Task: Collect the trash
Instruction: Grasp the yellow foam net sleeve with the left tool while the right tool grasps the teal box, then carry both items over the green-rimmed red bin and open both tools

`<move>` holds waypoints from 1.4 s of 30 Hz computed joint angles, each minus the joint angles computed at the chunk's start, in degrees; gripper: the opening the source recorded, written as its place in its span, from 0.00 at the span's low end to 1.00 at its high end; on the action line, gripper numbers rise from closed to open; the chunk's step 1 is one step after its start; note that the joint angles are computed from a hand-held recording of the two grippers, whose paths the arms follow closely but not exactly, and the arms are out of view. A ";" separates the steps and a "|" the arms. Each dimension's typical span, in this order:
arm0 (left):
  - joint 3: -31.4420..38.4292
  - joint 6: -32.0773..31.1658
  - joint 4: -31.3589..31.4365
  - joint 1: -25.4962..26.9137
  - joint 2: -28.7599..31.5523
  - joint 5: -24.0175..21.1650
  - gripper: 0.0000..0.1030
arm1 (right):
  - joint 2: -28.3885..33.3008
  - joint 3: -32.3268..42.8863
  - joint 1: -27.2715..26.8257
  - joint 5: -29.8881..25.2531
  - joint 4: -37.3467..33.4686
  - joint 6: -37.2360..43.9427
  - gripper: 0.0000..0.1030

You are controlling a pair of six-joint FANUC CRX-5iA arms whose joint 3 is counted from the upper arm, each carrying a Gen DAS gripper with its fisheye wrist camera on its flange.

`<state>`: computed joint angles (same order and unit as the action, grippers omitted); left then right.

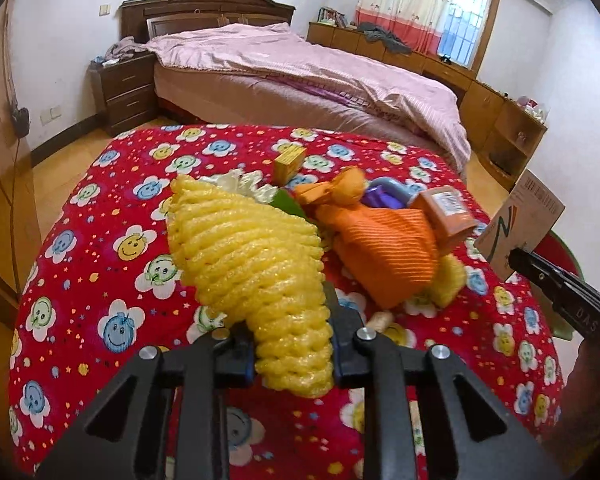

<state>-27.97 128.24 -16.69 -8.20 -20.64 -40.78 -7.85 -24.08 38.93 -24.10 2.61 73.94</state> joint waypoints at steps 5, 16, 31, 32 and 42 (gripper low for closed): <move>1.74 2.37 -1.89 -3.01 -0.23 -0.96 0.25 | -4.07 -3.40 0.37 0.81 2.63 -3.78 0.21; 7.02 5.78 -6.39 -9.44 2.53 -2.84 0.25 | -9.68 -6.59 -2.08 1.05 4.47 -6.63 0.21; 16.80 3.16 -7.30 -16.02 12.37 -2.04 0.25 | -13.22 -8.61 -9.01 0.83 5.30 -8.32 0.21; 17.49 2.47 -6.87 -16.27 13.27 -1.71 0.25 | -13.25 -8.58 -9.69 0.72 5.13 -8.17 0.21; 24.05 -5.03 -1.95 -18.52 21.91 1.73 0.25 | -12.12 -7.43 -16.82 -0.70 1.89 -5.62 0.21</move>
